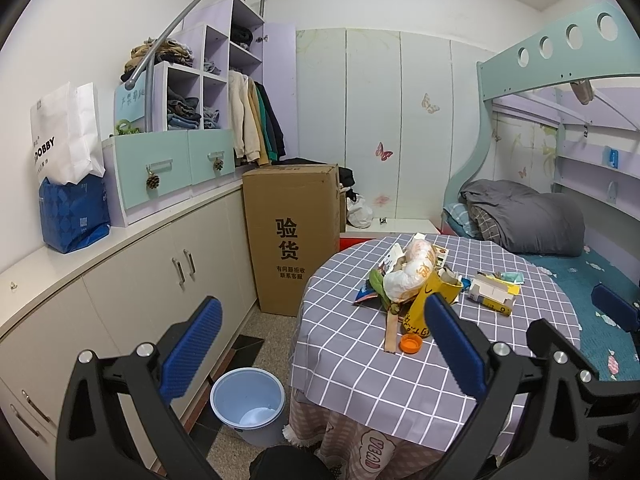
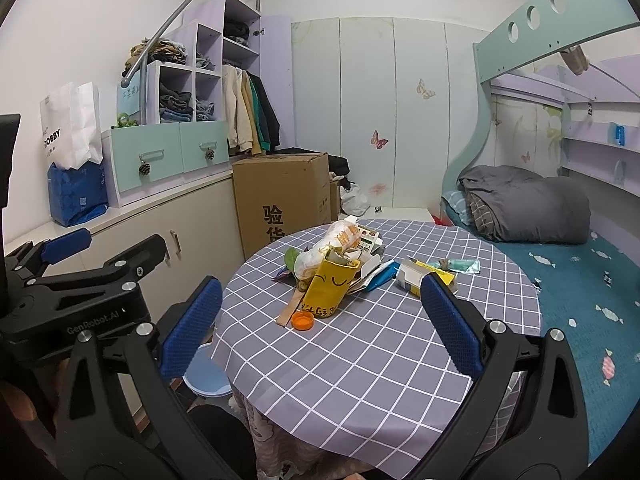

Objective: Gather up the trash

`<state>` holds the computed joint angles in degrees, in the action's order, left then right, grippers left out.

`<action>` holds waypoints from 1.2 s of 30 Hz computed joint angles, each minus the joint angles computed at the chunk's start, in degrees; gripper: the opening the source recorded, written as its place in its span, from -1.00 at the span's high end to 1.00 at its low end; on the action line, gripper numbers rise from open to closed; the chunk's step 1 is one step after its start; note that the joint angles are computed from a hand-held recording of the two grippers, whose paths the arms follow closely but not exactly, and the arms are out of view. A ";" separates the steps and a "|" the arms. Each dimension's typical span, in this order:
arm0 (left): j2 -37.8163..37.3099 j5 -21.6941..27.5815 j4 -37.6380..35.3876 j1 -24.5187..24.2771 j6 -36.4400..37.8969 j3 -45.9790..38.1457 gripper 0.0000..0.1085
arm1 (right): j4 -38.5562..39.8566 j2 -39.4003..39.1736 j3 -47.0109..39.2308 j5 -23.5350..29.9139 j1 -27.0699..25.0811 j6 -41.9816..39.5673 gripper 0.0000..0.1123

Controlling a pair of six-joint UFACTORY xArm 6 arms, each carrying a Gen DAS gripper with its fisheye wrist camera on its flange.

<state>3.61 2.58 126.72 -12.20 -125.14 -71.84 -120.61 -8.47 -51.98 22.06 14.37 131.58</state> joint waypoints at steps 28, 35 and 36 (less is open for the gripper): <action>7.70 1.32 -0.72 -0.76 -0.50 -5.26 -0.82 | -3.72 8.85 -8.71 -12.28 -5.76 6.02 -0.73; 12.25 -0.93 -9.63 0.20 8.91 -8.39 -0.82 | -13.21 12.90 -12.08 -12.57 -5.73 14.59 -0.73; 13.08 -1.29 -13.06 0.30 13.15 -8.84 -0.82 | -13.38 13.22 -12.33 -12.37 -5.91 15.02 -0.73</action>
<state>16.68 1.30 113.66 -11.90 -111.98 -80.69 -133.99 4.75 -64.31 9.69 8.46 146.60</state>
